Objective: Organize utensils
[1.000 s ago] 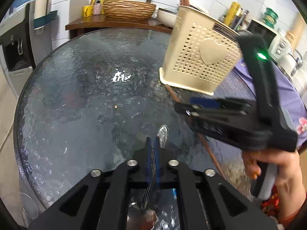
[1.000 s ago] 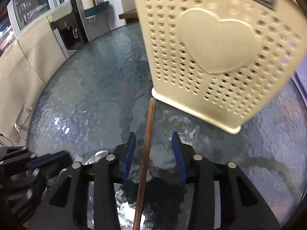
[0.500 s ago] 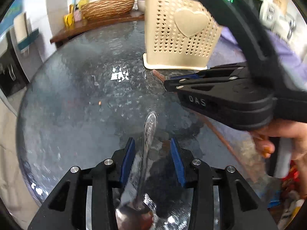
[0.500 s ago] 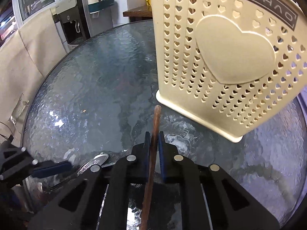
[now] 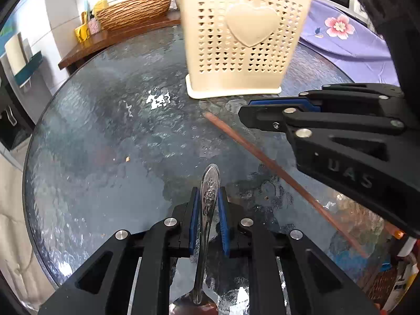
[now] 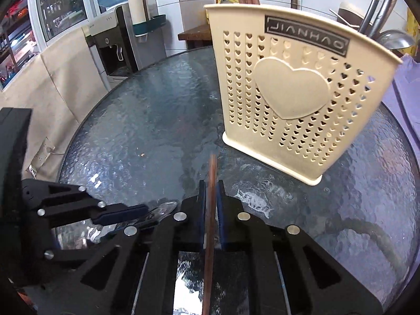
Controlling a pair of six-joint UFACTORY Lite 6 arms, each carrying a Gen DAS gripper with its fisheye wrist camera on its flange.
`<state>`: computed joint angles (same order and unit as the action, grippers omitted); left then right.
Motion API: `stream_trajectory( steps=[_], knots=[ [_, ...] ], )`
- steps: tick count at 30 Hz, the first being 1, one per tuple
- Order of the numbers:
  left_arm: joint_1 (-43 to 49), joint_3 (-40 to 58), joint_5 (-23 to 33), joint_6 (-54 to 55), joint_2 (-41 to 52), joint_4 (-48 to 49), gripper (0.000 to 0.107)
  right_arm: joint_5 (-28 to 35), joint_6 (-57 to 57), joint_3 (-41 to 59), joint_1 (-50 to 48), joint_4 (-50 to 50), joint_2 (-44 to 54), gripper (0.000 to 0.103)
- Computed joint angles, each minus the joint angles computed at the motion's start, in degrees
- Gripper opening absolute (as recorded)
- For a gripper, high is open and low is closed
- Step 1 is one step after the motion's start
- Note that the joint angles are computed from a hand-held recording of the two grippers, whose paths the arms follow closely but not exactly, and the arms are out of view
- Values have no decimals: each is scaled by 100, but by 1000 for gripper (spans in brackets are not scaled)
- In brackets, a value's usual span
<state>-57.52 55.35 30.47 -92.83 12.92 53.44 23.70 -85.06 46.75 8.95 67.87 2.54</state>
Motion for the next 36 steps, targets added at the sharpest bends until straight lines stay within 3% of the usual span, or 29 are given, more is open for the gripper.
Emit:
stream_trajectory(
  steps=[6, 10, 14, 16, 17, 19, 22, 26, 28, 30, 36],
  knots=[
    [-98, 131, 165, -287, 125, 94, 14, 410, -157, -167, -317, 13, -374, 7],
    [-345, 129, 493, -543, 27, 228, 14, 783, -90, 46, -443, -264, -70, 7],
    [-409, -153, 824, -691, -387, 270, 14, 648, -308, -2, -266, -38, 51, 10],
    [-289, -445, 735, -835, -741, 320, 14, 624, -258, 25, -140, -53, 190, 23],
    [-202, -658, 651, -949, -1013, 368, 14, 545, -290, 28, -63, 33, 245, 36],
    [-166, -866, 729, -1126, -1347, 454, 14, 365, -444, -52, 76, 198, 284, 38],
    [-232, -1011, 999, -1306, -1720, 564, 14, -84, -418, -54, 413, 262, 426, 37],
    [-313, -1169, 1236, -1482, -2183, 694, 14, -546, -422, 79, 733, 438, 706, 26],
    [-325, -1195, 1246, -1573, -2247, 771, 14, -812, -483, 72, 886, 521, 716, 20],
    [-406, -1181, 1293, -1685, -2255, 826, 14, -1062, -259, 76, 1053, 274, 698, 8],
    [-473, -1119, 1321, -1783, -2240, 941, 13, -554, -308, -13, 657, 77, 535, 8]
  ],
)
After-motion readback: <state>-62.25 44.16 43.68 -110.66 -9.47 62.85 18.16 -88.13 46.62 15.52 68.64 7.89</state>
